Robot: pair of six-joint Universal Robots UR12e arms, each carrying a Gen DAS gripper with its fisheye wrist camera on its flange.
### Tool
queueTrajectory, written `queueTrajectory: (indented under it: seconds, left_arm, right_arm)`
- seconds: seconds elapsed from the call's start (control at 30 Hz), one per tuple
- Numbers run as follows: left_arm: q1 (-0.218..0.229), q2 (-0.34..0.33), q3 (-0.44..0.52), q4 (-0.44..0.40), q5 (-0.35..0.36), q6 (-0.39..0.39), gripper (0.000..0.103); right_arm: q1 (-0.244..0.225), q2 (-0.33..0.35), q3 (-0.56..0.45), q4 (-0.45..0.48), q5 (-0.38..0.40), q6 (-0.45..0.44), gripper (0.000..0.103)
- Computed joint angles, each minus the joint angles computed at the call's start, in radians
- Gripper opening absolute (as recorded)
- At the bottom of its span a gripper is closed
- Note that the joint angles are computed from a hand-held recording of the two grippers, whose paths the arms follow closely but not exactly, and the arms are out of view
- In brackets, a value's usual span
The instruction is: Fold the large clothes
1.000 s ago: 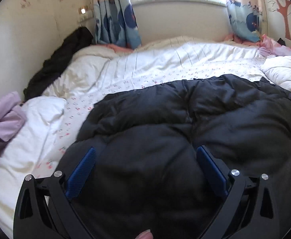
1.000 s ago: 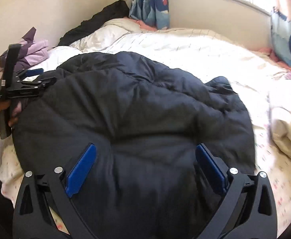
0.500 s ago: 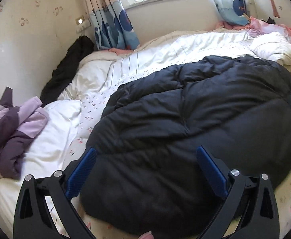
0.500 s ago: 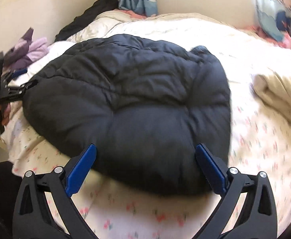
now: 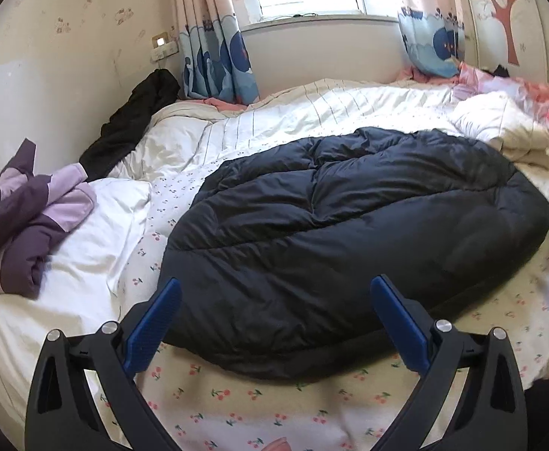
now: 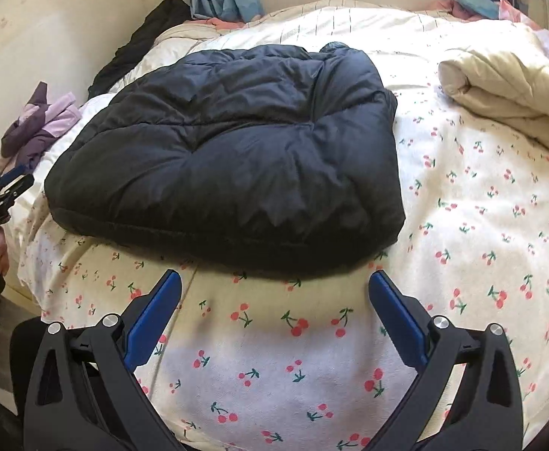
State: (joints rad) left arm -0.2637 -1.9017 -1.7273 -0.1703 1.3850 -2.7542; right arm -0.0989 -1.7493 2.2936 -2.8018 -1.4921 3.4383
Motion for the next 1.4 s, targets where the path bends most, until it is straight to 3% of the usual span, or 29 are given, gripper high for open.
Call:
queueTrajectory:
  seconds: [0.1,0.17,0.3,0.37,0.5,0.63,0.7,0.83,0.87,0.97,1.0,1.07,1.27,1.3,1.33,1.37,1.4]
  left_arm:
    - [0.007,0.007,-0.003,-0.032,-0.040,-0.016,0.097]
    - [0.027,0.009,0.009,-0.112,-0.120,-0.057,0.097]
    - [0.104,-0.015,0.053,-0.354,-0.368,-0.240,0.097]
    - [0.140,-0.038,0.070,-0.419,-0.439,-0.349,0.097]
    - [0.185,-0.064,0.076,-0.403,-0.493,-0.514,0.097]
    - [0.186,-0.090,0.108,-0.455,-0.547,-0.516,0.097]
    - [0.179,-0.109,0.132,-0.498,-0.632,-0.484,0.097]
    - [0.195,-0.125,0.112,-0.293,-0.768,-0.616,0.097]
    - [0.195,-0.128,0.113,-0.297,-0.759,-0.631,0.097]
    - [0.186,-0.127,0.127,-0.441,-0.685,-0.560,0.097]
    - [0.179,-0.128,0.134,-0.498,-0.646,-0.530,0.097]
    - [0.172,-0.137,0.143,-0.557,-0.642,-0.507,0.097]
    - [0.140,-0.170,0.178,-0.526,-0.622,-0.567,0.097]
    - [0.137,-0.174,0.183,-0.524,-0.614,-0.579,0.094]
    - [0.134,-0.174,0.185,-0.519,-0.596,-0.595,0.082]
    - [0.129,-0.180,0.195,-0.525,-0.577,-0.605,0.075]
    - [0.127,-0.179,0.195,-0.524,-0.584,-0.612,0.059]
  right_arm:
    - [-0.008,0.002,0.007,-0.008,0.021,0.013,0.096]
    - [-0.023,0.002,0.015,-0.024,0.055,0.034,0.096]
    - [-0.077,-0.007,0.056,-0.099,0.164,0.107,0.096]
    - [-0.103,-0.009,0.070,-0.128,0.205,0.141,0.096]
    - [-0.138,-0.003,0.084,-0.179,0.260,0.191,0.097]
    - [-0.136,0.030,0.054,-0.173,0.274,0.189,0.097]
    - [-0.140,0.054,0.038,-0.222,0.334,0.196,0.097]
    - [-0.154,0.054,0.037,-0.308,0.374,0.232,0.097]
    - [-0.161,0.046,0.039,-0.286,0.375,0.236,0.097]
    - [-0.165,0.035,0.043,-0.197,0.349,0.217,0.097]
    - [-0.165,0.037,0.046,-0.184,0.347,0.217,0.097]
    - [-0.168,0.053,0.051,-0.199,0.358,0.240,0.097]
    - [-0.156,0.121,0.027,-0.322,0.348,0.335,0.097]
    - [-0.147,0.125,0.026,-0.343,0.332,0.343,0.088]
    - [-0.137,0.127,0.023,-0.357,0.303,0.344,0.068]
    - [-0.126,0.131,0.015,-0.365,0.265,0.346,0.057]
    - [-0.123,0.137,0.012,-0.389,0.250,0.350,0.034]
